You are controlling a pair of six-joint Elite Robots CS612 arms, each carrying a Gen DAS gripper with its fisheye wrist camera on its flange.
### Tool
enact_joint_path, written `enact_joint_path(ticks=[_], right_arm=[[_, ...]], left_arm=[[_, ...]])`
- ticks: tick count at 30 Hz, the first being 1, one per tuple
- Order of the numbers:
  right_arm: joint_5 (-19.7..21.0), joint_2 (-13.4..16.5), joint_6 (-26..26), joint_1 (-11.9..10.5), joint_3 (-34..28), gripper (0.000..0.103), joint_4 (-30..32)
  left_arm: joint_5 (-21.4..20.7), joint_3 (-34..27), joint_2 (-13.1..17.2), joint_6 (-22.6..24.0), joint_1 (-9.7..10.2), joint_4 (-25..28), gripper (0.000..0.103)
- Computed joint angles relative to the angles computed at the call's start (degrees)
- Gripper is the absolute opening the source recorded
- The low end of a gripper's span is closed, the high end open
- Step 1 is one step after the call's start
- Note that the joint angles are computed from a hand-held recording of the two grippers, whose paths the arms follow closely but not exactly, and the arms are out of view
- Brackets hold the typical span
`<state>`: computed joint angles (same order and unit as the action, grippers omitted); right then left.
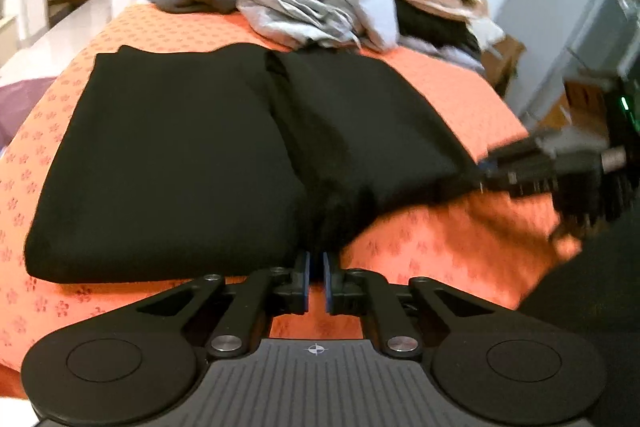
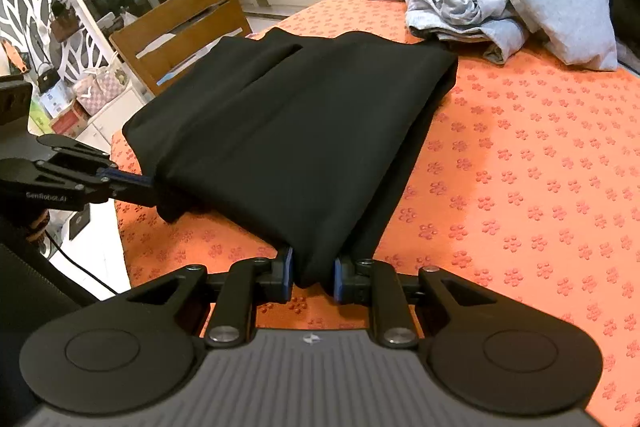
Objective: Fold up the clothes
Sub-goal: 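Press the folded trouser edge with the left gripper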
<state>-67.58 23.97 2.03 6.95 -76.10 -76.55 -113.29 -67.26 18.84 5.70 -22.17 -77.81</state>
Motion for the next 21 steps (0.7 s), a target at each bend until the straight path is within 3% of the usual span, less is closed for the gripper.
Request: enact_joint_path(ticks=[4,7,9,11,13,16,19,21], right_arm=[[0.6,-0.9,-2.4,-0.7,0.3,0.026,3.1],[0.2,-1.8,-5.2,-1.1,0.1,0.038,5.6],[-2.2,-2.3,-5.8,-1.0,-0.3,0.041,5.5],[-5.3,-2.6,-5.9,-0.7,-0.5,0.041,4.5],[-8.5,-2.8,-5.6,-0.2,-0.3,0.042,2.0],[-9.0,-3.1,-5.2,0.3,1.2,0.043,-2.4],[-7.1,-3.8,-6.0,0.7,3.7,0.044,-5.3],[-6.1,-4.4,-6.8,1.0,5.6,0.044,-6.7]], left_arm=[[-0.7,-0.8,0.0,3.1,0.33,2.2,0.010],[-3.2,-1.4,0.1,0.7,0.79,-0.7,0.010],[-4.2,-1.3,0.1,-1.7,0.96,-3.6,0.012],[-4.6,-0.5,-0.2,-3.3,0.90,-5.8,0.019],[-5.1,0.7,-0.5,-4.7,0.74,-7.8,0.033],[-6.5,3.1,-1.4,-5.3,0.34,-8.5,0.044],[-6.3,4.2,-1.8,-4.3,-0.25,-8.2,0.044],[-5.1,4.8,-1.9,-4.3,-0.63,-7.3,0.038]])
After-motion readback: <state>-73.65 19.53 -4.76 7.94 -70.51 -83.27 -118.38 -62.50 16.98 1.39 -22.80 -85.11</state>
